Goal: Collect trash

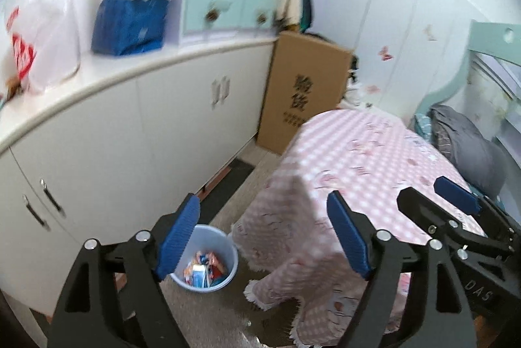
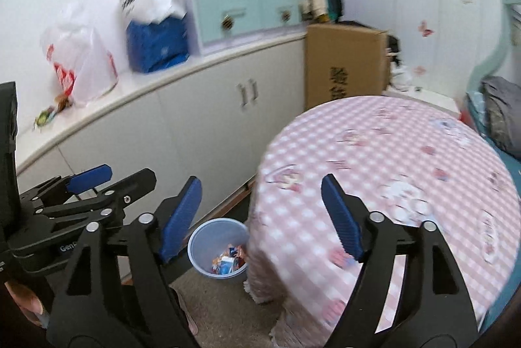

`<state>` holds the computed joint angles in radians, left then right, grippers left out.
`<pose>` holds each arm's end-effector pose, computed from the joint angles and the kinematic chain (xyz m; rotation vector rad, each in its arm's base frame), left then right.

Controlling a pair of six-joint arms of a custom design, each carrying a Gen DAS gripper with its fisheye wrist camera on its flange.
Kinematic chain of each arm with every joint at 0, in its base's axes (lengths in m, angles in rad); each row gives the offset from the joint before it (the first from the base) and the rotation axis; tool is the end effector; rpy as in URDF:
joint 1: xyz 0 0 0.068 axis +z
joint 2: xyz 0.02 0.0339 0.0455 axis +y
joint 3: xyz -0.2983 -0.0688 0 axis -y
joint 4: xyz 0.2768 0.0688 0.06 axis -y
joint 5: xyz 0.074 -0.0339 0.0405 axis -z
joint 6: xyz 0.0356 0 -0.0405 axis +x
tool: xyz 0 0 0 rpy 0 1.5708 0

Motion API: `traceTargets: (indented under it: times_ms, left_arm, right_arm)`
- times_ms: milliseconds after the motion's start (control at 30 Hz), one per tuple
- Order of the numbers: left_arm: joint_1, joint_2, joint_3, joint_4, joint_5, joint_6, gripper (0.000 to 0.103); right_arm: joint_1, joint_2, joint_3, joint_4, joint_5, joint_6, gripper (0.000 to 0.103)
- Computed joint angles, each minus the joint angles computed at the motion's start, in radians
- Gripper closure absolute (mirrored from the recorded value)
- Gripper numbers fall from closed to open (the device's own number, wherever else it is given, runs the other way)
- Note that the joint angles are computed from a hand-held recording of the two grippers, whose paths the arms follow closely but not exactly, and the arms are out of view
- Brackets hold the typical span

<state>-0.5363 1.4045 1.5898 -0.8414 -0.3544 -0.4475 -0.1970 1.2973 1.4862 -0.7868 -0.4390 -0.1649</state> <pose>0.2786 -0.1512 0.4521 -0.0950 2.1824 -0.1623 0.2852 -0.0415 0.4518 -0.2142 2.1055 0.2612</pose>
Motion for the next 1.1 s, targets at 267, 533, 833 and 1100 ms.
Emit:
traceTargets:
  times_ms: [267, 533, 833, 1100]
  left_arm:
    - [-0.269, -0.007, 0.086, -0.047, -0.235, -0.005, 0.015]
    - [-0.459, -0.019, 0.147, -0.1, -0.427, -0.054, 0.014]
    - [-0.594, -0.033, 0.181, -0.089, -0.522, -0.029, 0.011]
    - [-0.669, -0.026, 0.197, -0.067, -0.559, -0.006, 0.009]
  right_arm:
    - [-0.282, -0.154, -0.024, -0.078, -0.193, -0.047, 0.016]
    - [-0.585, -0.237, -0.007, -0.167, -0.412, -0.135, 0.014]
    - [-0.86, -0.289, 0.013, -0.239, -0.614, -0.238, 0.012]
    - [-1.023, -0.276, 0.055, -0.326, -0.741, -0.34, 0.011]
